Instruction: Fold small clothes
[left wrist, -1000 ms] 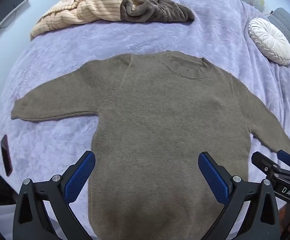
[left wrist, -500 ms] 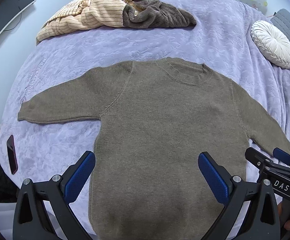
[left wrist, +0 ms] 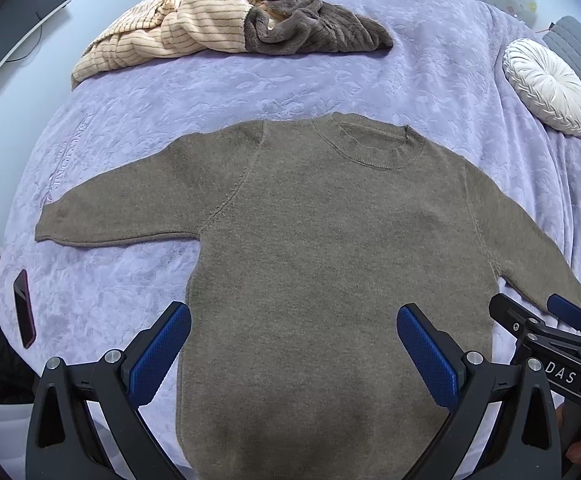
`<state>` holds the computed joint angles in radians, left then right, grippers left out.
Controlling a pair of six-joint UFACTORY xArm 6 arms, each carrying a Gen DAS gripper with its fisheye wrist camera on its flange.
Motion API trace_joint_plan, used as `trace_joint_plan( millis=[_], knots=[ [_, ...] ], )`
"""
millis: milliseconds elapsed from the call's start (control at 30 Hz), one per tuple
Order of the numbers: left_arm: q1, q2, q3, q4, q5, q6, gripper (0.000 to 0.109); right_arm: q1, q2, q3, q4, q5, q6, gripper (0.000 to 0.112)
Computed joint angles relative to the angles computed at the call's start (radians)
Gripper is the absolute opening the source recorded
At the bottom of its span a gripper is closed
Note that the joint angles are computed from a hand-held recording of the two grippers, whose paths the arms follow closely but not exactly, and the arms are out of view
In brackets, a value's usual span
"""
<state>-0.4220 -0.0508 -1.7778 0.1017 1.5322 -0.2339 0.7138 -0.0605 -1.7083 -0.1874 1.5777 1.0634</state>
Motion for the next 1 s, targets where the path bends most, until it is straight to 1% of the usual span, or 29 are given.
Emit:
trace_joint_plan(
  millis=[1000],
  knots=[
    [-0.013, -0.009, -0.003, 0.021, 0.022, -0.027, 0.103, 0.002, -0.003, 0.008, -0.002, -0.001, -0.016, 0.103]
  ],
)
